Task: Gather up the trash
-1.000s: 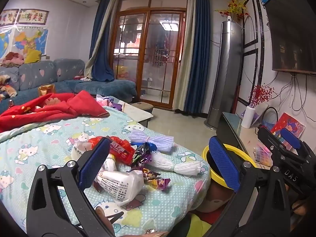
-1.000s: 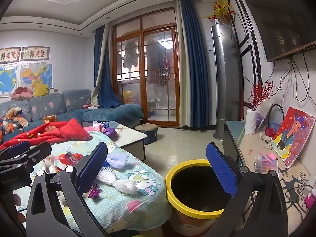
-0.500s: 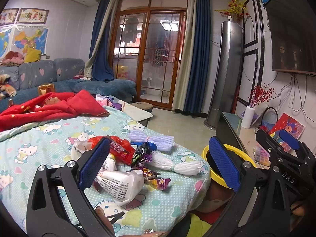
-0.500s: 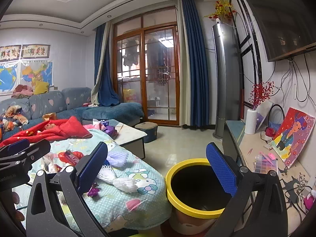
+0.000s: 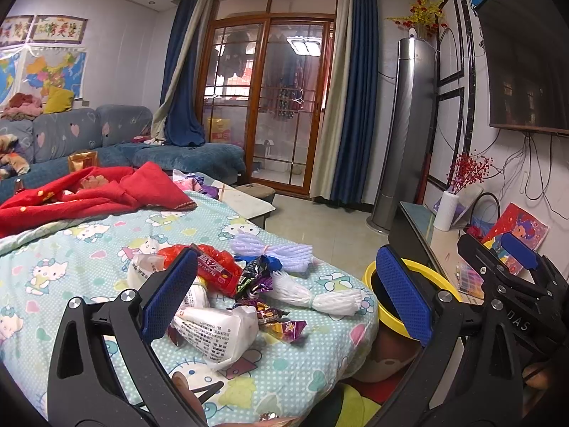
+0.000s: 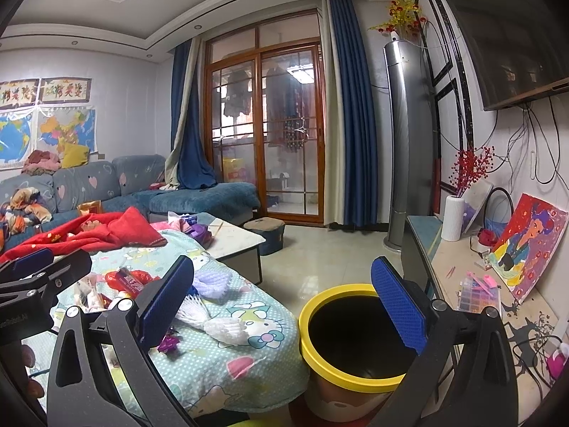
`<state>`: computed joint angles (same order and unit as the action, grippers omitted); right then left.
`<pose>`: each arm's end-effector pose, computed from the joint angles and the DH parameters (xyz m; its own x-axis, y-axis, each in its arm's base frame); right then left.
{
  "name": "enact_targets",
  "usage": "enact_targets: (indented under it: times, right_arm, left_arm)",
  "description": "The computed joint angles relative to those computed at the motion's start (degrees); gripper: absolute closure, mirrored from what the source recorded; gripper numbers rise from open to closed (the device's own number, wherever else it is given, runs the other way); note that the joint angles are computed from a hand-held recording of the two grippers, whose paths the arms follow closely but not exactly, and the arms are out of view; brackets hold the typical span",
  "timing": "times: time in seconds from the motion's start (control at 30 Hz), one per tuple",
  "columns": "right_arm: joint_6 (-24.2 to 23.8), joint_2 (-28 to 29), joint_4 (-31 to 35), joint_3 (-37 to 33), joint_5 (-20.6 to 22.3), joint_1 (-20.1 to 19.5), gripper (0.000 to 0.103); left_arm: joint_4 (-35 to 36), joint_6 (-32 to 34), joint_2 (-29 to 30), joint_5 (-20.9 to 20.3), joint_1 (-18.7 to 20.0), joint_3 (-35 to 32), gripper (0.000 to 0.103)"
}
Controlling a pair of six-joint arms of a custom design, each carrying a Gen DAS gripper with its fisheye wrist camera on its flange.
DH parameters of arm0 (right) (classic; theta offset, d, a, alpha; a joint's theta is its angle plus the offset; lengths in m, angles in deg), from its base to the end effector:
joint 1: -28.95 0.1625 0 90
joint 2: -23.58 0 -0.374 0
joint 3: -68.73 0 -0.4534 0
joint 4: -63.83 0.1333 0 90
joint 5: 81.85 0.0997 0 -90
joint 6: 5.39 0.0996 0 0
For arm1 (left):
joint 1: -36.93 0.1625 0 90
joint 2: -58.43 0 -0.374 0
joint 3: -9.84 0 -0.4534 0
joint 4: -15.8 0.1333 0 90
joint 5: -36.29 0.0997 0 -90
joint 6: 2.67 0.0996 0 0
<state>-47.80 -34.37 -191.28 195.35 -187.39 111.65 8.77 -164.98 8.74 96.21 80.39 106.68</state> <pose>0.0489 -0.4575 0.1670 -0.6710 0.3604 0.6480 -0.6322 0.1785 -0.7539 -0.2746 -0.5127 -0.0165 -0.6900 0.4819 -0.5401 0.7110 0.3115 -0.6304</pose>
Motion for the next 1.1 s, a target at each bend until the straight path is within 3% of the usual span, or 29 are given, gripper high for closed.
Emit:
enact_targets:
  times: [0.77,1.1]
  right_arm:
    - [-0.08,0.46,0.9,-0.23,0.04,-0.13,0.006]
    - [-0.73,-1.36,8.2,1.51,3.39,-0.59,0.006]
  left_arm:
    - [0.19,-0.49,0.13,0.19,0.25,-0.11,0.011]
    - [0.87,-2.67,-0.14,-2.12,1.97,-0.77,0.011]
